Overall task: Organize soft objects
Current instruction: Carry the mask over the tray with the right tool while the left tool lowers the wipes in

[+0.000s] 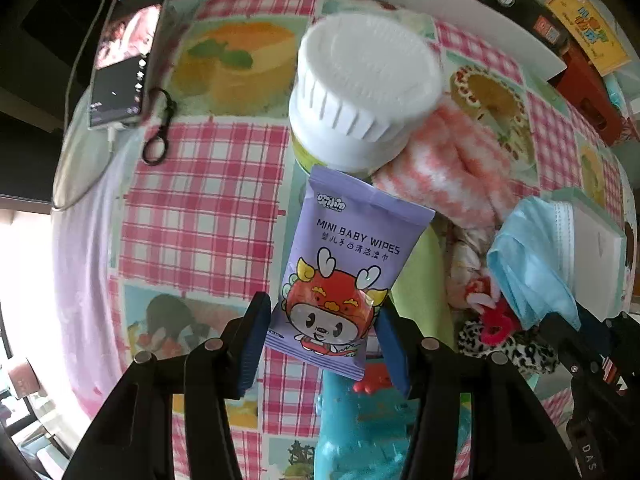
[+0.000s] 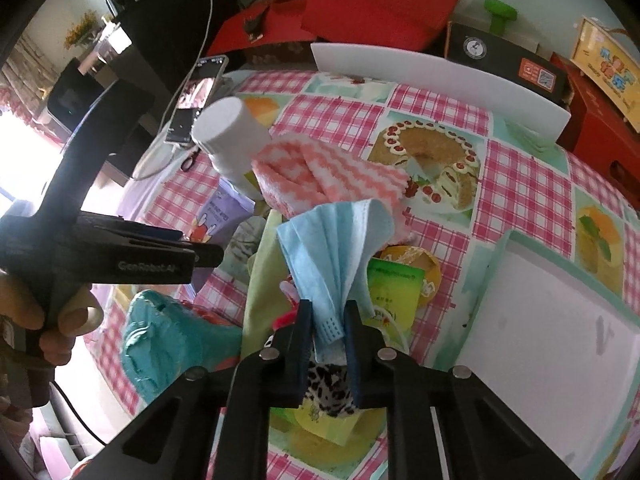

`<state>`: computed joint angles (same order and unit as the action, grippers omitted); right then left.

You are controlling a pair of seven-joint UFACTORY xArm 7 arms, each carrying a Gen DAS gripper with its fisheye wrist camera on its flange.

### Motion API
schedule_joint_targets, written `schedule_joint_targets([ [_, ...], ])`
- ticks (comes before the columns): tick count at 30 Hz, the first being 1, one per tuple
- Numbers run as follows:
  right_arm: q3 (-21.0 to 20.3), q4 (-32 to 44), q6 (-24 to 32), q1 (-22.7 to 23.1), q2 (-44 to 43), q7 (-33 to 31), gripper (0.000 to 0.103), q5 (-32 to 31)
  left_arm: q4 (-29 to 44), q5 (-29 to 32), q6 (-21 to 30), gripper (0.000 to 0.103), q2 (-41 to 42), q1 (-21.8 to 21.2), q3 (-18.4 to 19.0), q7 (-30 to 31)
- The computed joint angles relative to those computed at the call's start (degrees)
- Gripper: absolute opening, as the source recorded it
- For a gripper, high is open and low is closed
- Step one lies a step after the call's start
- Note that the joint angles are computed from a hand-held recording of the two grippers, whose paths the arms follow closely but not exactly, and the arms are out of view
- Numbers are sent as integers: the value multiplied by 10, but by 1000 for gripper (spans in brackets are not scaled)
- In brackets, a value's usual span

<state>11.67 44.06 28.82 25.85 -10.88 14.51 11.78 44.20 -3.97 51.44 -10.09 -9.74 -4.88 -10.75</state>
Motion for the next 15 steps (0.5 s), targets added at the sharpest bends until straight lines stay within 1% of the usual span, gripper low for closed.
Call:
schedule_joint_targets([
  [5, -3, -23, -3, 4, -46, 4, 15, 12, -19, 8, 3, 53, -58, -3, -6, -15],
  [7, -4, -32, -6, 5, -63, 7, 15, 13, -26, 20, 5, 53, -84, -5, -12, -24],
  [10, 0, -46, -7, 2, -96, 22, 15, 1, -35, 32, 15, 53, -123, -8, -21, -42],
  [11, 0, -53, -7, 2, -111, 27, 15, -2, -17, 35, 34, 53, -129, -8, -21, -44],
  [15, 1, -70, 0, -1, -159, 45, 15, -15, -11, 64, 44, 53, -161, -6, -37, -71],
])
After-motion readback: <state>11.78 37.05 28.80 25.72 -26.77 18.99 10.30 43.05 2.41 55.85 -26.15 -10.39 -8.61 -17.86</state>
